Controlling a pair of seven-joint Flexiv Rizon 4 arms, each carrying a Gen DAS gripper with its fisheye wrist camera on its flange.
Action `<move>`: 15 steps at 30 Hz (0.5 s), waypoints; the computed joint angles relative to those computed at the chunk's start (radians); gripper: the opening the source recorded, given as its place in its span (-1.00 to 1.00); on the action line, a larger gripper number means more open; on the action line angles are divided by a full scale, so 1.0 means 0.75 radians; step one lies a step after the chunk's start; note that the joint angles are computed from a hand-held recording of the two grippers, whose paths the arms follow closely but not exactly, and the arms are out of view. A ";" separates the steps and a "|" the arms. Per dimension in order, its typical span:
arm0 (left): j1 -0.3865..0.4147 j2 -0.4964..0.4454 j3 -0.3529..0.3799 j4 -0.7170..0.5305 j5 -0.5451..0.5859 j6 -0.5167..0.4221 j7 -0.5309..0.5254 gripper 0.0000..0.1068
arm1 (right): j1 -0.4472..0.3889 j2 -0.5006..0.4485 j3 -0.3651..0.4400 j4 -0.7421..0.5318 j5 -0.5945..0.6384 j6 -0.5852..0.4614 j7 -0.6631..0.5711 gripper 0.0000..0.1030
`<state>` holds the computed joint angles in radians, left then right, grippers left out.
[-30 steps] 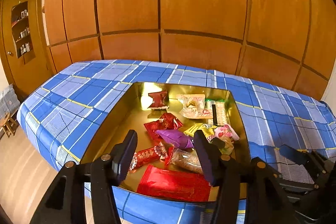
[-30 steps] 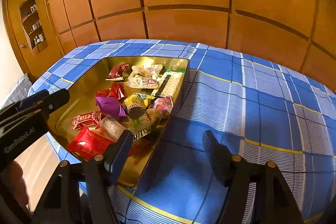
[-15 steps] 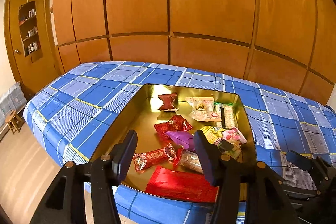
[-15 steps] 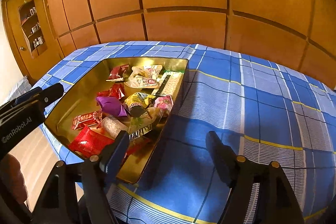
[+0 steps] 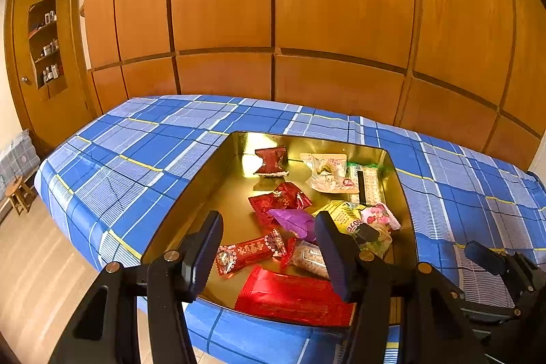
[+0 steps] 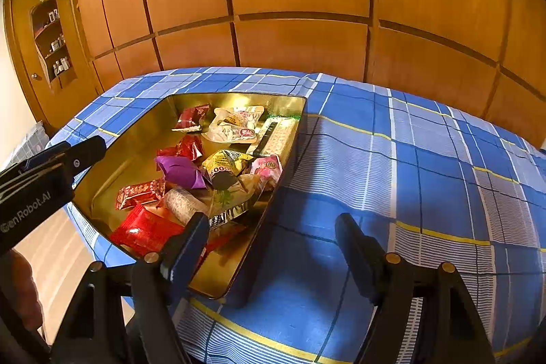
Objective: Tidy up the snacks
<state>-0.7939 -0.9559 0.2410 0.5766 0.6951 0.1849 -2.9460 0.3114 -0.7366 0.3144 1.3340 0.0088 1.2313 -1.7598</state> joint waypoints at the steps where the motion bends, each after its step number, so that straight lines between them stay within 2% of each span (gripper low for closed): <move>1: -0.001 -0.001 0.001 -0.003 0.002 -0.004 0.001 0.07 | -0.001 -0.001 0.001 -0.002 -0.001 -0.002 -0.003 0.49; 15: 0.002 0.007 -0.004 0.008 0.002 0.016 0.013 0.07 | 0.011 -0.002 -0.010 -0.002 -0.008 -0.001 0.003 0.50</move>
